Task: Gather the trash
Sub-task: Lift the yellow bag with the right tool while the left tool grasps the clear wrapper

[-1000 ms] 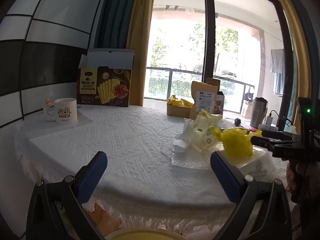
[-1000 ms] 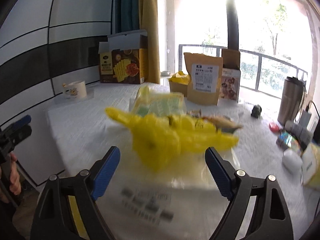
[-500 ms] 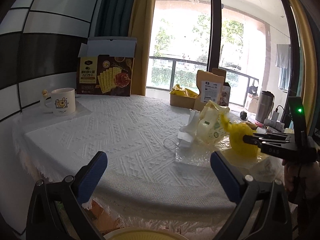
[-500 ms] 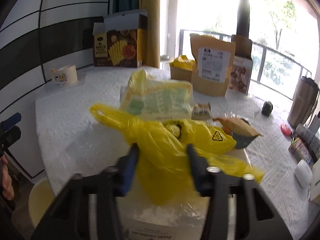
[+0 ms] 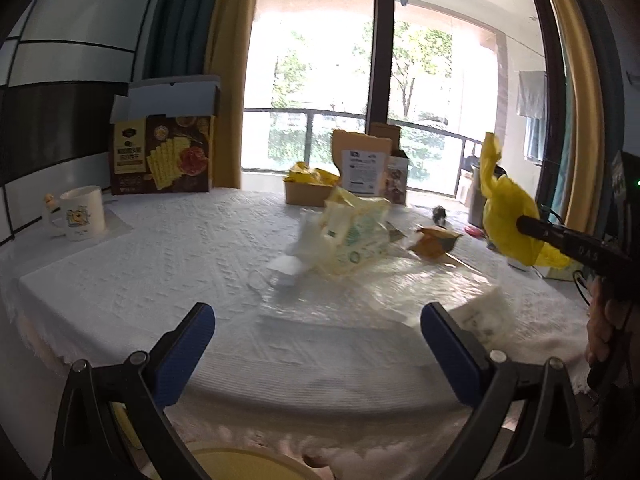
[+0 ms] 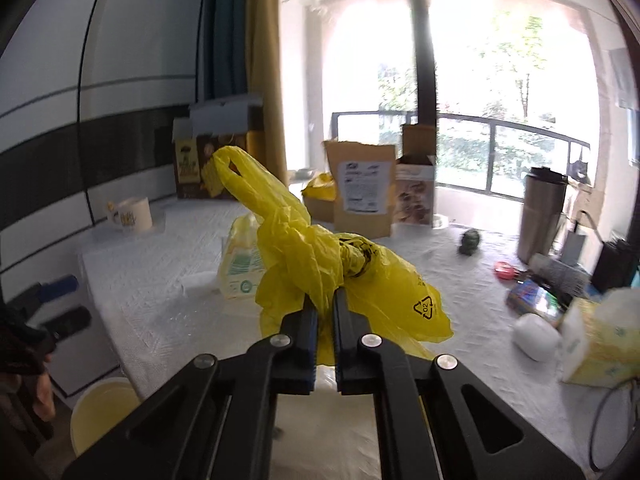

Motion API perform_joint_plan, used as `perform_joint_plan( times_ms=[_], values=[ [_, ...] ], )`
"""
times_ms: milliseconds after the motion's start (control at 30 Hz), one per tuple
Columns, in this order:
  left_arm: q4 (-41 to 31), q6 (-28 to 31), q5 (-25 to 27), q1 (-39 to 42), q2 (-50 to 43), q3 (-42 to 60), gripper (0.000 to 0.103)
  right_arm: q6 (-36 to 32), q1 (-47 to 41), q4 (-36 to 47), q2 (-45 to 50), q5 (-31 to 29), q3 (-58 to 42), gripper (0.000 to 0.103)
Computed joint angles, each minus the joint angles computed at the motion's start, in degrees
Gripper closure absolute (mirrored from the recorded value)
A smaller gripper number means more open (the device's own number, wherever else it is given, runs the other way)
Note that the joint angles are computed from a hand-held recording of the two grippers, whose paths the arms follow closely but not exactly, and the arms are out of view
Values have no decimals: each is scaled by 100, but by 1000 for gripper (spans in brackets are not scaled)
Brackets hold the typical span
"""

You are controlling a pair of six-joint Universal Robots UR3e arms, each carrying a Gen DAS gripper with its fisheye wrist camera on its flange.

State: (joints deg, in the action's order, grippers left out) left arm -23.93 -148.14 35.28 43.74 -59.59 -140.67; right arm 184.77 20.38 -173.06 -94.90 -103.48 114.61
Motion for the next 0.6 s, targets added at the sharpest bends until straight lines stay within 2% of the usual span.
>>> perform_joint_plan(
  times_ms=[167,333,433,533,600],
  values=[
    [560,-548,525,-1031,-668,153,0,110,-487,18,-1201,334,1017,97],
    [958,-1130,935,-1936,-1552,529,0,-50,-1401,452,-2481,1167,1849,97],
    [937,-1396,991,-2213,-1935,792,1,-240,-1976,831,-3195,1704,2189,97],
    [769,-1584,898,-2335,-2167,992,11,-385,-2459,1171,-3713,2154,2434,97],
    [616,-1631,839,-2429,-2288,1127,23,-529,-2871,1509,-4146,2522,2602,97]
  ],
)
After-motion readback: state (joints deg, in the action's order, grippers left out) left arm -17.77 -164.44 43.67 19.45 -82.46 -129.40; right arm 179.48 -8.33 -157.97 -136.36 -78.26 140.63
